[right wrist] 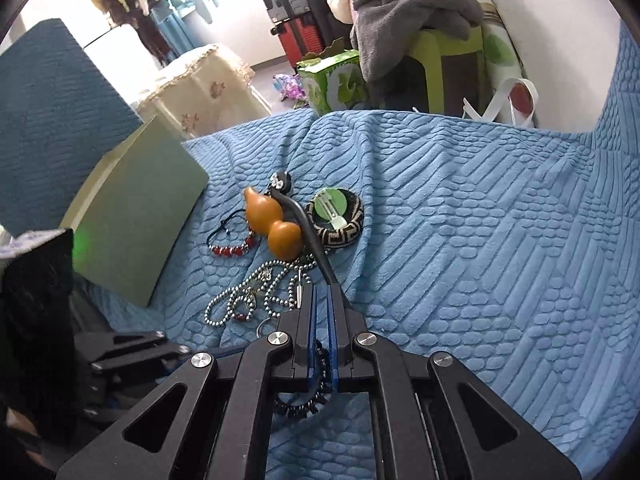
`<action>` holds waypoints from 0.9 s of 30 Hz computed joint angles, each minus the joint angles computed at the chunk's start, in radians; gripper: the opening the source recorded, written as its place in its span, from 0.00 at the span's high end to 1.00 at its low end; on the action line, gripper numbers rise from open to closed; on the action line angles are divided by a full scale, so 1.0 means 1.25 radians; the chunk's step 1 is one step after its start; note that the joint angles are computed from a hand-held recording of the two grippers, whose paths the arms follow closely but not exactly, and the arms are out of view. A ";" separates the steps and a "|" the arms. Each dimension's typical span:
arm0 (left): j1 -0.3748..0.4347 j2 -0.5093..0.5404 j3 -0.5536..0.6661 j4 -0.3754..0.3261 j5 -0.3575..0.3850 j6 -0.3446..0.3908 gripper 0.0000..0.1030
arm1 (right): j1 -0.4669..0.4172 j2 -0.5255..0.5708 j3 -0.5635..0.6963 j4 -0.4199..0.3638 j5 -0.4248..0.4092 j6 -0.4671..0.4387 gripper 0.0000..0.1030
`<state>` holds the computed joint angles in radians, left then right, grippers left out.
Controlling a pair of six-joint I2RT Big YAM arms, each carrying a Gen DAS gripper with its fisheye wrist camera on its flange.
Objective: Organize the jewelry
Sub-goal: 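Grasp the black beaded bracelet with the left tool while the right tool grasps the hairpin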
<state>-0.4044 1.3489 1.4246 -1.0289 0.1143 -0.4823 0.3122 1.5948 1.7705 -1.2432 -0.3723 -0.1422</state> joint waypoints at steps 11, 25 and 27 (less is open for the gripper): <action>-0.017 0.007 0.009 -0.025 -0.048 0.021 0.93 | 0.004 0.004 -0.006 -0.024 -0.017 -0.029 0.80; 0.040 -0.073 -0.039 -0.039 -0.049 -0.019 0.93 | 0.057 0.011 -0.021 0.002 0.121 -0.086 0.89; 0.047 -0.075 -0.039 -0.042 -0.053 -0.021 0.93 | 0.067 0.011 -0.026 0.006 0.154 -0.098 0.89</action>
<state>-0.3459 1.2553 1.3754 -1.0810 0.0484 -0.5079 0.3961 1.6091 1.7378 -1.2355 -0.1799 -0.2649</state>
